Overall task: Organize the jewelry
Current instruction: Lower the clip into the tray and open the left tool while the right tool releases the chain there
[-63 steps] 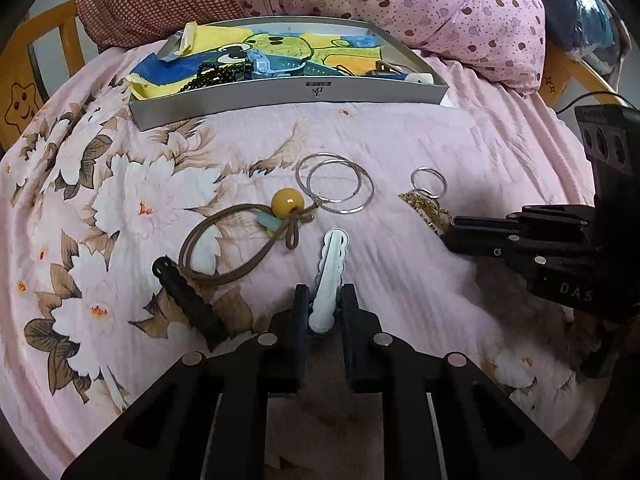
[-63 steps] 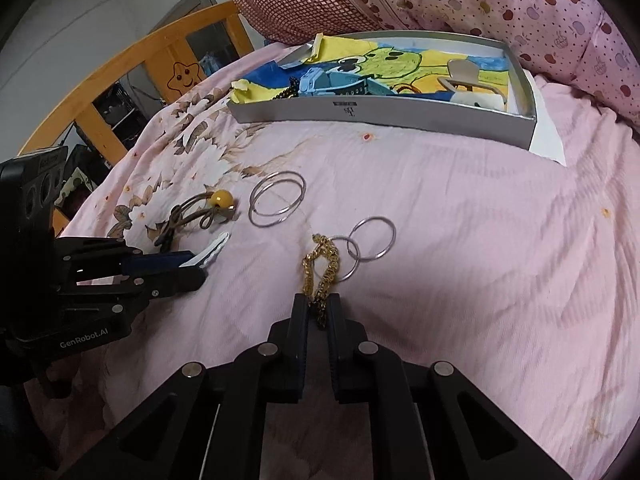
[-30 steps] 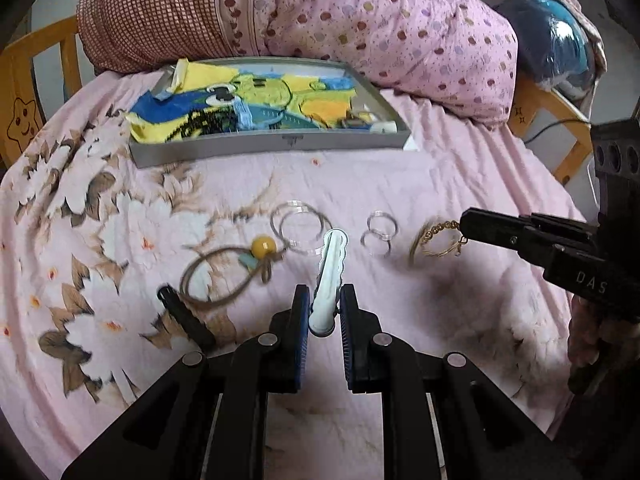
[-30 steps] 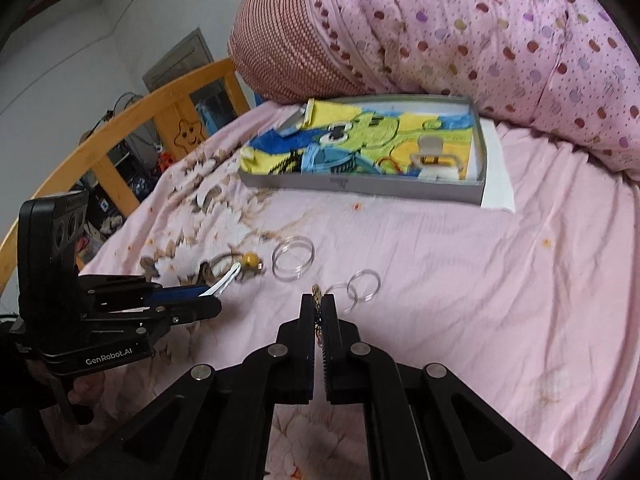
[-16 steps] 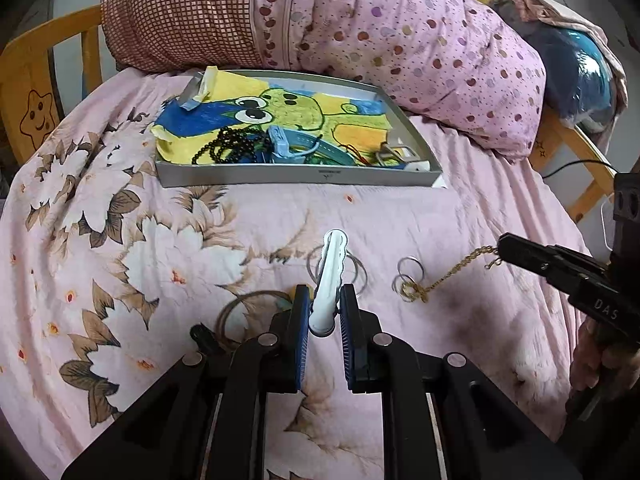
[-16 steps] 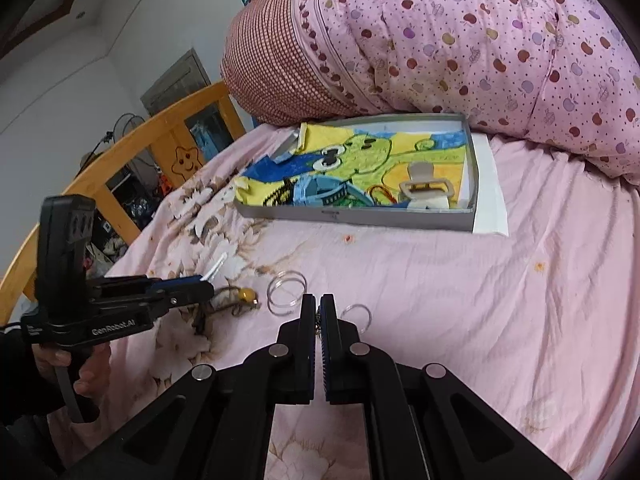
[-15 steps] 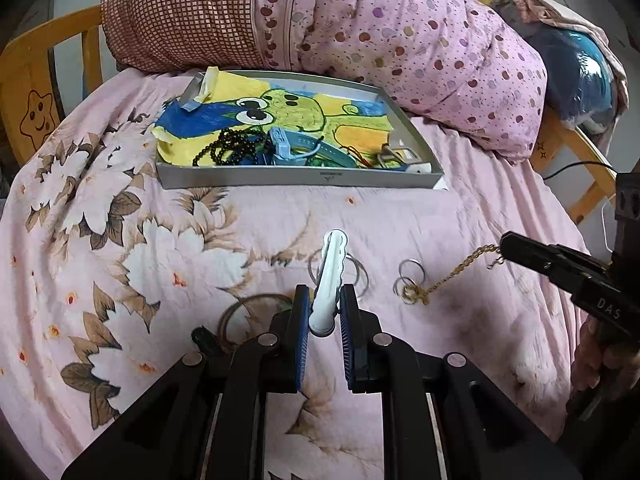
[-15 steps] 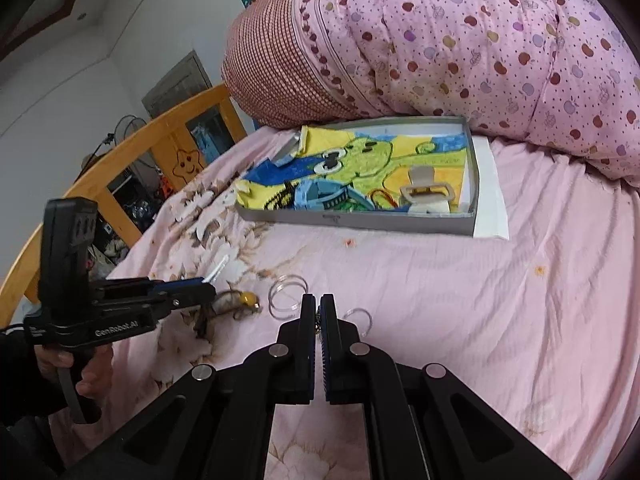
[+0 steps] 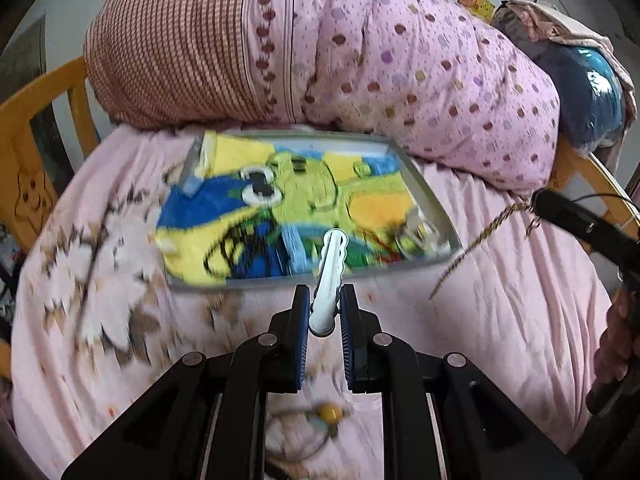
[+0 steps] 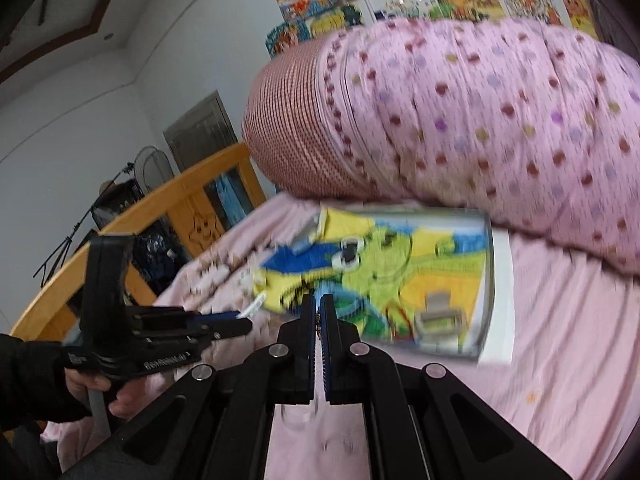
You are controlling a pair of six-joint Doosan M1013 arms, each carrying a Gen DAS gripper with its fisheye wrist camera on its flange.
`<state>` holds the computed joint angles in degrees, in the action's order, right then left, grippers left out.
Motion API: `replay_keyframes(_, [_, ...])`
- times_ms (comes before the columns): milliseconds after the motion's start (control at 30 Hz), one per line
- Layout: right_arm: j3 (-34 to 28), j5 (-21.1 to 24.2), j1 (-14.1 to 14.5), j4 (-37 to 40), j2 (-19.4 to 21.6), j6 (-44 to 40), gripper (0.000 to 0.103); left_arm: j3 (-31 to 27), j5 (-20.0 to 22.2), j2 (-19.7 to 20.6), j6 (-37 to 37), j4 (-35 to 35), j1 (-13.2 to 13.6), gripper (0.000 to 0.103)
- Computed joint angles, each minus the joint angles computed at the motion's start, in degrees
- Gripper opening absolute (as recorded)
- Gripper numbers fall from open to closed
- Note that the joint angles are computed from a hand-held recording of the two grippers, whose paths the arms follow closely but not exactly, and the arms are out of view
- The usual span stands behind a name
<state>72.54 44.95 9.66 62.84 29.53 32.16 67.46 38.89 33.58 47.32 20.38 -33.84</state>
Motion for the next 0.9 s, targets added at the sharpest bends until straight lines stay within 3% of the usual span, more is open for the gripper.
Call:
replay_keyframes(400, [-11.4,1.5,1.2,-5.7,8.2,7.4,0.003,-9.6,4.9,6.5,0.2,-2.8,3.2,0.012])
replay_keyframes(633, [-14.1,3.6,1.5,-10.5,11.8,12.7,0.003,-12.1,8.2,9.4,1.4,-5.1,4.2,0.012])
replay_keyframes(900, [-15.6,4.5,2.4,-18.7,13.5,17.8,0.004,-12.7,9.0,10.5,1.3,-6.8,4.8,0.012])
